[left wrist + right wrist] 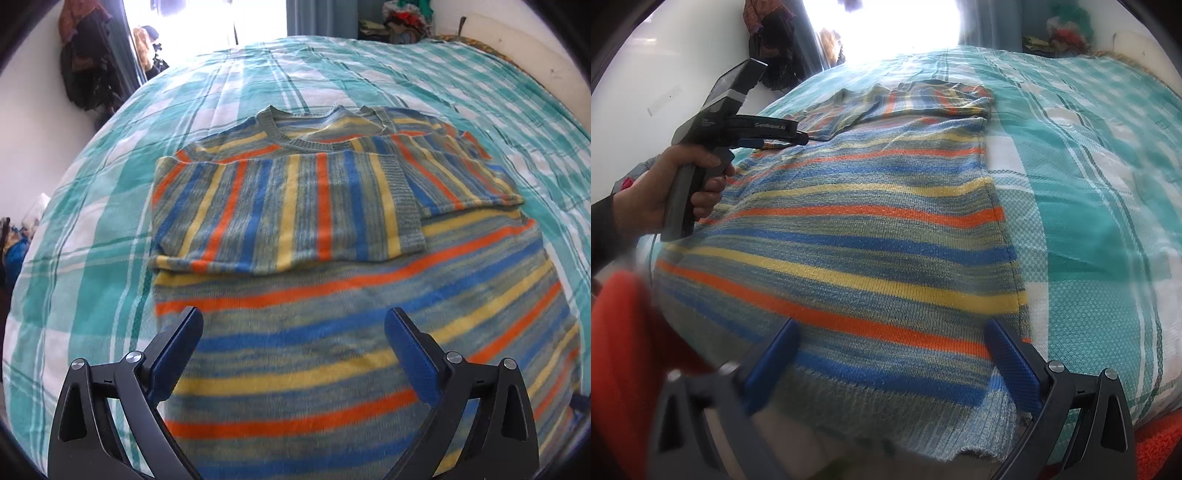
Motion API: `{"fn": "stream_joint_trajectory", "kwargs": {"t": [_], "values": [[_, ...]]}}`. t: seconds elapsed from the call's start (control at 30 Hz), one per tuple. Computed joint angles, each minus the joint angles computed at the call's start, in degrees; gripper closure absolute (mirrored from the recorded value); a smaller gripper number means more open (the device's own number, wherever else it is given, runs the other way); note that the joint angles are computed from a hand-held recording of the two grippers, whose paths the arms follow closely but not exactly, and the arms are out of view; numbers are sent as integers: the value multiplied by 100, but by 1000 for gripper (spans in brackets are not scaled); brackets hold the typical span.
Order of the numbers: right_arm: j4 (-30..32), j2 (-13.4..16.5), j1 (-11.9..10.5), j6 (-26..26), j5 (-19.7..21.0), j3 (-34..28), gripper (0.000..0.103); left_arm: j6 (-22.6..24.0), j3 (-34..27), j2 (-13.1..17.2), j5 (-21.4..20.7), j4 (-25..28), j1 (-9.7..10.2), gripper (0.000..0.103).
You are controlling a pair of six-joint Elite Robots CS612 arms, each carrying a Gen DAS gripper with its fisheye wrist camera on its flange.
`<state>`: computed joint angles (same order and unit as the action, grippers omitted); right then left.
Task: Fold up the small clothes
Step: 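Open the left gripper and withdraw toward the hem, then grasp the ribbed hem with both grippers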
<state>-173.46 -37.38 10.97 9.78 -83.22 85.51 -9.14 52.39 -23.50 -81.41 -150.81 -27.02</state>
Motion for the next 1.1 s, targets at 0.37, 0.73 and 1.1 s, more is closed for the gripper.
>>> {"fn": "stream_joint_trajectory", "kwargs": {"t": [0.37,0.73,1.1], "values": [[-940,-66,21,30,-64,174,3,-286,2702,-1229,41,-1982,-236,3],[-774,-50,49,-120,-162,143,3,-622,2950,-1292,64,-2113,-206,3],[-1226,-135,-61,294,-322,341,3,-1066,3189,-1471,240,-2238,-145,3]]}}
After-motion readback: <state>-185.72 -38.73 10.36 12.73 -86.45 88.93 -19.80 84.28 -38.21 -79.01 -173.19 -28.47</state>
